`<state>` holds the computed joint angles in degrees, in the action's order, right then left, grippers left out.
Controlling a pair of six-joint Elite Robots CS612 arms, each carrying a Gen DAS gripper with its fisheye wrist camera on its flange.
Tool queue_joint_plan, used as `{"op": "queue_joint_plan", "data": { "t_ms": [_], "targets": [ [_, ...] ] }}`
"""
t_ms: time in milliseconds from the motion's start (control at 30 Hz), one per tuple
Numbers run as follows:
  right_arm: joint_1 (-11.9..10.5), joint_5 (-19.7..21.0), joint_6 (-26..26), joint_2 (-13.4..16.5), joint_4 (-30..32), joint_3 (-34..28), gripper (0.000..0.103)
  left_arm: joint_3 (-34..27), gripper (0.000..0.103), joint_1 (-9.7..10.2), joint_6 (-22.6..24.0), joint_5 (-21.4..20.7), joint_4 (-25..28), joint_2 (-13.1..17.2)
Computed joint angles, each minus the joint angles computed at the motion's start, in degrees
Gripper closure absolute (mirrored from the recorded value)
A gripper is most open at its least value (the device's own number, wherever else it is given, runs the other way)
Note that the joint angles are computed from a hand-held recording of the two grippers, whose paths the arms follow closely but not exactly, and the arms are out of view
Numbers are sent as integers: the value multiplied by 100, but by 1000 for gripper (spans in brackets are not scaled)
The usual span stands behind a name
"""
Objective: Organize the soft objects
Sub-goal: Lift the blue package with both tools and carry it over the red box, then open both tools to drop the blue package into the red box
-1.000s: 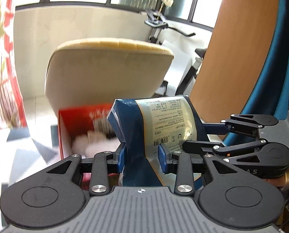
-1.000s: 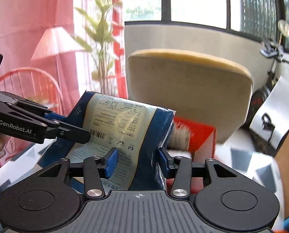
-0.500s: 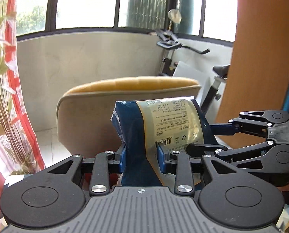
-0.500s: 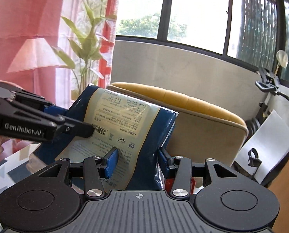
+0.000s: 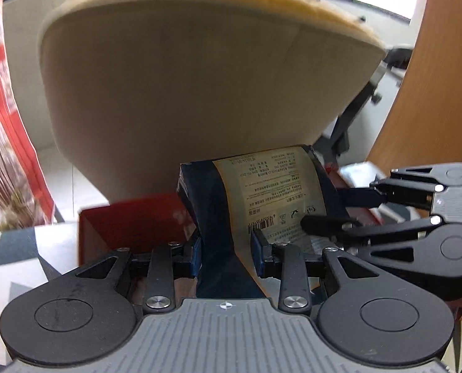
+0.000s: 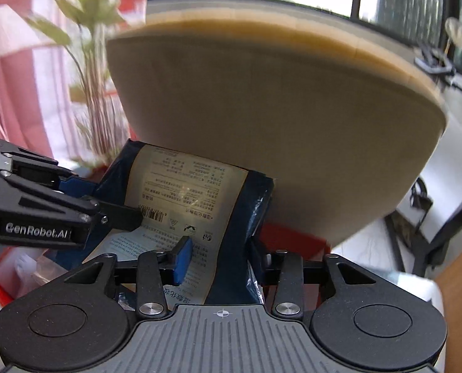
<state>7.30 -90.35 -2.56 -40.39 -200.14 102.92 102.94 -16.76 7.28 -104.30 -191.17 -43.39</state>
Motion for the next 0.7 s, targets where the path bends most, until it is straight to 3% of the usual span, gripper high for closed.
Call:
{"op": "queue_joint_plan", "data": {
  "t_ms": [200, 367, 533, 700],
  "targets": [
    [23, -94, 256, 129, 699, -218, 83, -169, 69, -30, 162, 102, 458, 83],
    [31, -264, 480, 173, 988, -270, 91, -180, 69, -71, 122, 321, 521, 79],
    [72, -494, 552, 121, 1287, -246, 92, -127, 69, -44, 176, 325, 418, 62],
    [105, -517, 577, 48, 993, -95, 86, 12, 69, 19, 248, 289, 109, 40]
  ]
}}
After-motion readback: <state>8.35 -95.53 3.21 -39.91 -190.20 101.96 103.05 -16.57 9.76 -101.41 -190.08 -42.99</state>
